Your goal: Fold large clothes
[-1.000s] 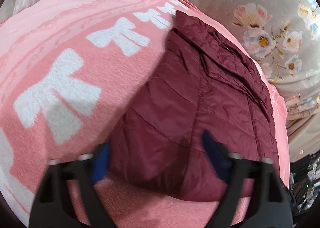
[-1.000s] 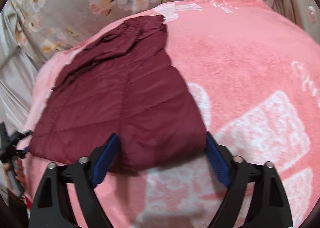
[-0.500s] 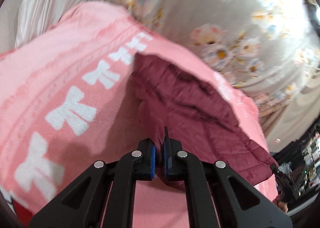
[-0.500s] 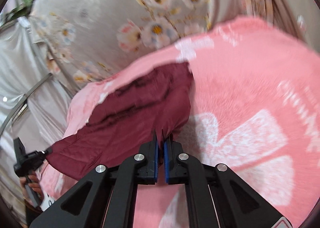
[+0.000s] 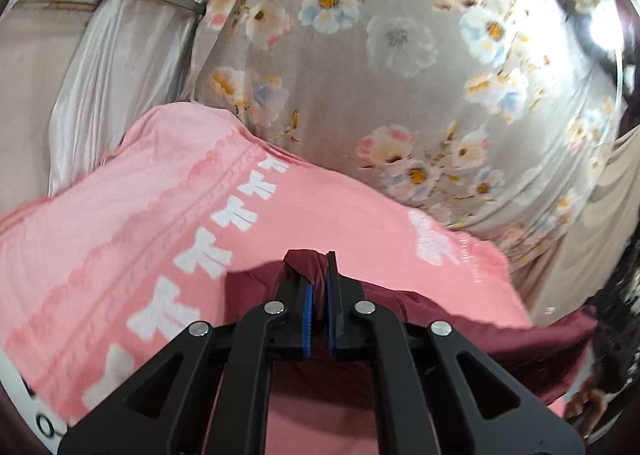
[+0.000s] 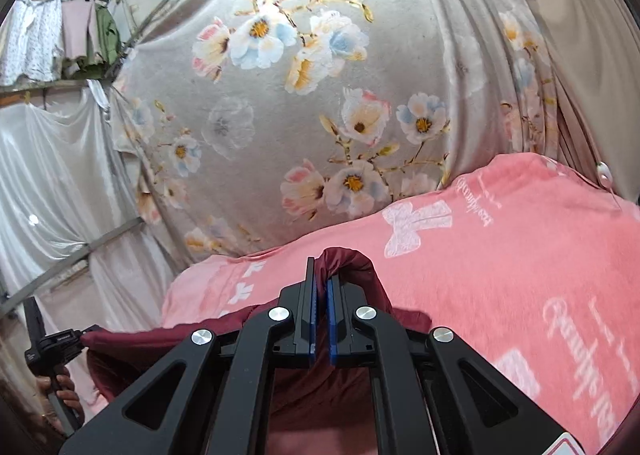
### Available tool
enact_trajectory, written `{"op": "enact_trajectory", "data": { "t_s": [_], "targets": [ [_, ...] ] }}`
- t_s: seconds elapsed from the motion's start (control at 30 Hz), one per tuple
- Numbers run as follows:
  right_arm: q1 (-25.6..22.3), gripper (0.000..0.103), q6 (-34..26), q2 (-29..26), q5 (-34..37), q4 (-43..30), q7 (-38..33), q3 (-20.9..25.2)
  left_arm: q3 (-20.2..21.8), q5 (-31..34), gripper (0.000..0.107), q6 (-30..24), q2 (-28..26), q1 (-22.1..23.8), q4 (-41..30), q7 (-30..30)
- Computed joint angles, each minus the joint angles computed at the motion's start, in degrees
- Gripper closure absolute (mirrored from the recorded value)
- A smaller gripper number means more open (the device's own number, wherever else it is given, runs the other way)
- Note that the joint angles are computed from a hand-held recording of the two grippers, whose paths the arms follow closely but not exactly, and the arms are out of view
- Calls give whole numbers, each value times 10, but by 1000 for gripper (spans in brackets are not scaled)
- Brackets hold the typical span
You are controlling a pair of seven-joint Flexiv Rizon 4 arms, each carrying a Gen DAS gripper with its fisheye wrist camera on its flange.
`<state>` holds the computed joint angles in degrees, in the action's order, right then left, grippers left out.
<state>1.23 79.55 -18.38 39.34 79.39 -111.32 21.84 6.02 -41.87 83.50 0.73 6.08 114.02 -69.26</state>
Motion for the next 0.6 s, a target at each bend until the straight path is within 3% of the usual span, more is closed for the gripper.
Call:
{"op": "enact_trajectory", "data": {
  "t_s": [0.1,0.2,0.4,0.6],
  "targets": [
    [85,99,-8,-94,-123,-80,134,-90,21,177,102,-26,-86,21,-91,-134],
    [108,100,-52,-177,-181,-169,212,-118,61,312,102,-88,-184,13,-210,-248],
    [138,100,-155,-328,-288,-336,332,-160,48,347,101,-185,-309,39,-333,-297],
    [143,100,-246,-430,-361,-462,387,-156,51,381,99,-214,-359,38,-371,-323]
  ]
}}
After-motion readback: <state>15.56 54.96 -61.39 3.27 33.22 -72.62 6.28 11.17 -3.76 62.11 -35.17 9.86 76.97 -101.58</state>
